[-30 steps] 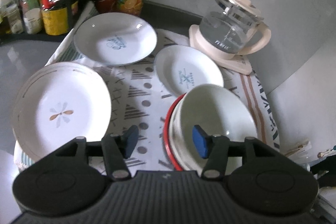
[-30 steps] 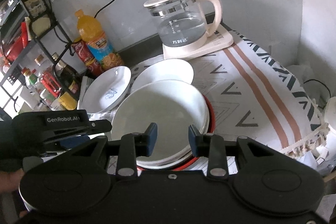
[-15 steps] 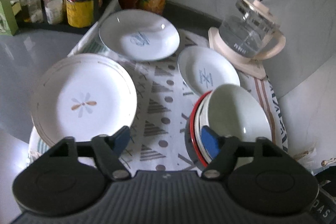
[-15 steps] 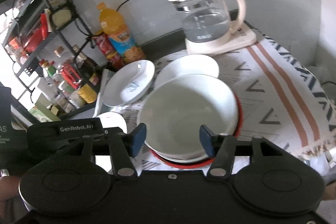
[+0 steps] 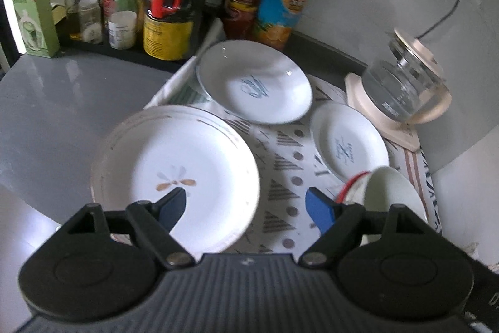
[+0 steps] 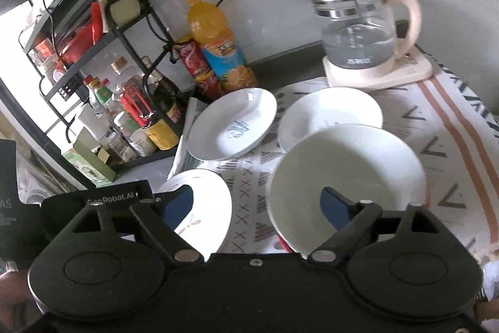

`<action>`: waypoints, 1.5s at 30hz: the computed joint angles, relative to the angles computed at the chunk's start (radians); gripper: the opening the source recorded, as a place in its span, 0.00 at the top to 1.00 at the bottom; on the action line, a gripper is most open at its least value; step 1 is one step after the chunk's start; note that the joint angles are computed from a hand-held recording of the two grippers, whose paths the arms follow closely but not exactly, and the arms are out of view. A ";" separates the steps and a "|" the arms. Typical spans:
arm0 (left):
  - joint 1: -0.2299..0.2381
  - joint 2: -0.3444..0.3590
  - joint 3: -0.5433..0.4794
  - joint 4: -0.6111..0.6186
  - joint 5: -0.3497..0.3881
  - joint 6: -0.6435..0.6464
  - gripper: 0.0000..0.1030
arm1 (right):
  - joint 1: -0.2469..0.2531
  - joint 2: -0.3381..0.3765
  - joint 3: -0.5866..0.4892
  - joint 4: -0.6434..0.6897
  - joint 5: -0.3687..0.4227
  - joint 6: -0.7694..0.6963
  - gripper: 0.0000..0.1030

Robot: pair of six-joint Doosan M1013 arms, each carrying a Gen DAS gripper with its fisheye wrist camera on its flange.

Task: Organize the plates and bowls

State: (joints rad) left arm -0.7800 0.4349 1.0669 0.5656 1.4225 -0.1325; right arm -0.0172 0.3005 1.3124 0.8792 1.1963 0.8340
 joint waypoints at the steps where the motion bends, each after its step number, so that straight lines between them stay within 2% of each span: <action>1: 0.002 -0.007 0.010 0.005 0.003 -0.001 0.20 | 0.008 0.001 -0.003 -0.001 -0.002 -0.002 0.07; 5: 0.015 -0.040 0.060 0.002 0.002 -0.005 0.20 | 0.041 0.003 -0.010 -0.018 -0.020 0.015 0.00; 9: 0.032 -0.069 0.110 -0.009 -0.013 -0.015 0.20 | 0.077 0.008 -0.015 -0.030 -0.032 0.035 0.00; 16: 0.068 -0.104 0.163 0.018 -0.030 0.030 0.20 | 0.137 0.021 -0.028 -0.096 -0.103 0.143 0.00; 23: 0.127 -0.128 0.209 0.000 -0.125 0.082 0.20 | 0.186 0.035 -0.038 -0.178 -0.205 0.242 0.00; 30: 0.187 -0.131 0.239 -0.017 -0.255 0.154 0.20 | 0.221 0.070 -0.062 -0.252 -0.257 0.395 0.01; 33: 0.214 -0.126 0.248 -0.044 -0.310 0.175 0.20 | 0.235 0.088 -0.076 -0.286 -0.274 0.457 0.08; 35: 0.231 -0.122 0.252 -0.071 -0.341 0.194 0.20 | 0.243 0.104 -0.088 -0.311 -0.272 0.507 0.17; 37: 0.247 -0.122 0.266 -0.093 -0.399 0.227 0.20 | 0.249 0.118 -0.102 -0.338 -0.261 0.550 0.23; 41: 0.268 -0.109 0.273 -0.130 -0.448 0.265 0.23 | 0.258 0.140 -0.117 -0.364 -0.251 0.599 0.29; 45: 0.285 -0.102 0.285 -0.155 -0.497 0.272 0.26 | 0.265 0.165 -0.143 -0.393 -0.220 0.641 0.30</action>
